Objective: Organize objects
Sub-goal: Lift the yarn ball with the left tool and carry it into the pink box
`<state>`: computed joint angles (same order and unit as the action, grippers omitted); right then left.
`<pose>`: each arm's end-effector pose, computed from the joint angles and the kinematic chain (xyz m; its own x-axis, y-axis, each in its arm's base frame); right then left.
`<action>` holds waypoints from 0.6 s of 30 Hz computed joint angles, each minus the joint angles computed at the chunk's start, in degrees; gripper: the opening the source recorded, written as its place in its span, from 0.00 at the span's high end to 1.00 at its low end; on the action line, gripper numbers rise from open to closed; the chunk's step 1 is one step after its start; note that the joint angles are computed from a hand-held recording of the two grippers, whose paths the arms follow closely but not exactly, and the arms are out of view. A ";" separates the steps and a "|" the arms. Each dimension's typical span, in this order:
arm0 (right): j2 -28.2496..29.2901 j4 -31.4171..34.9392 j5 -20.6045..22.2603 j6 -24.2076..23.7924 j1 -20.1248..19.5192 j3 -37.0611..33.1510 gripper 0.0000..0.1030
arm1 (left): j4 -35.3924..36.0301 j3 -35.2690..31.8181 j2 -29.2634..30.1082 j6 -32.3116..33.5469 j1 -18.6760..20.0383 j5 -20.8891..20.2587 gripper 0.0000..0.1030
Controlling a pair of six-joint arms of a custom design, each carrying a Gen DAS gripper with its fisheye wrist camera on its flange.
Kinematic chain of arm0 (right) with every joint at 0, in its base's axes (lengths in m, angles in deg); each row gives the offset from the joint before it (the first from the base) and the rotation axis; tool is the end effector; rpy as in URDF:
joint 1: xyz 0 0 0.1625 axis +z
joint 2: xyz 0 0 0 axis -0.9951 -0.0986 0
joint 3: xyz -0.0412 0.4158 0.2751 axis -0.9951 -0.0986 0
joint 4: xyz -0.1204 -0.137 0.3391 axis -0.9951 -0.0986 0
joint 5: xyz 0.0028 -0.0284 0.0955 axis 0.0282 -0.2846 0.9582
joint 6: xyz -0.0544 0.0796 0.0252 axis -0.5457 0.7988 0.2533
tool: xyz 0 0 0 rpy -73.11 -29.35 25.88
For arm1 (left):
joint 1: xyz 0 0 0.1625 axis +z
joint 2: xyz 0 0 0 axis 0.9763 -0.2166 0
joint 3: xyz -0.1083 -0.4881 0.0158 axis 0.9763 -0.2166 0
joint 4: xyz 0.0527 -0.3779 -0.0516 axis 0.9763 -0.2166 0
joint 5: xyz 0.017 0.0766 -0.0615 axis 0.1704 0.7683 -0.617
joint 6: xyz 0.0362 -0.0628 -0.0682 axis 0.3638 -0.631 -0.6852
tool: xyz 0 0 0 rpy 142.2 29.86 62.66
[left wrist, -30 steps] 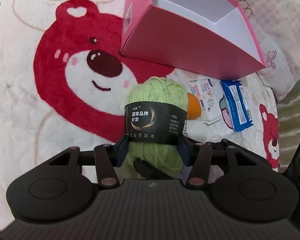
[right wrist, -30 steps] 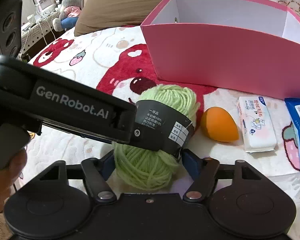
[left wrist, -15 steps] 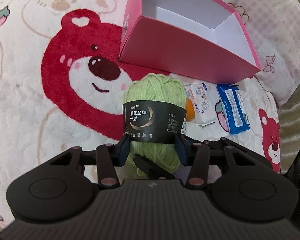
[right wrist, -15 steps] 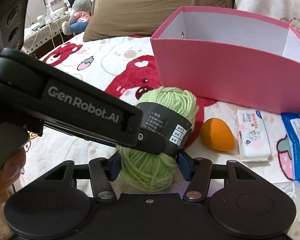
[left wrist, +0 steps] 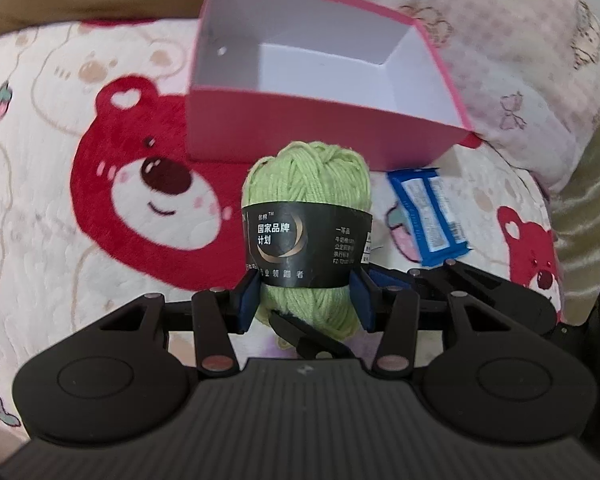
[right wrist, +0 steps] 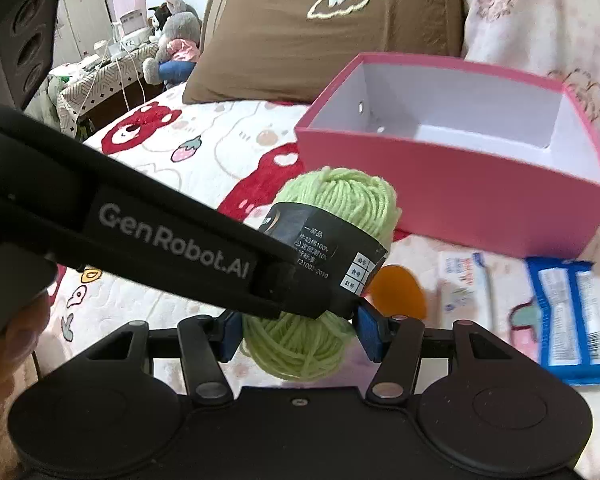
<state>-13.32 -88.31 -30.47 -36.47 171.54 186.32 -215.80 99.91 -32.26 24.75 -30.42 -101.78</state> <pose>0.0972 -0.6432 0.1500 -0.5519 -0.7599 0.3434 -0.8312 0.5344 -0.1533 -0.2623 -0.5875 0.0381 -0.8649 -0.3138 -0.3918 0.0156 0.7633 -0.6458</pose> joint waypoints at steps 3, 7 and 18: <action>-1.59 0.73 0.82 -0.88 -0.26 -0.10 0.40 | 2.79 -2.04 0.29 0.45 -1.16 0.66 0.55; -3.48 1.41 1.35 -1.65 -0.26 -0.37 0.40 | 4.85 -4.43 0.55 2.19 -1.99 0.41 0.55; -5.87 6.13 1.51 -2.47 0.75 -4.74 0.40 | 8.02 -10.53 0.53 6.50 -2.04 -1.95 0.54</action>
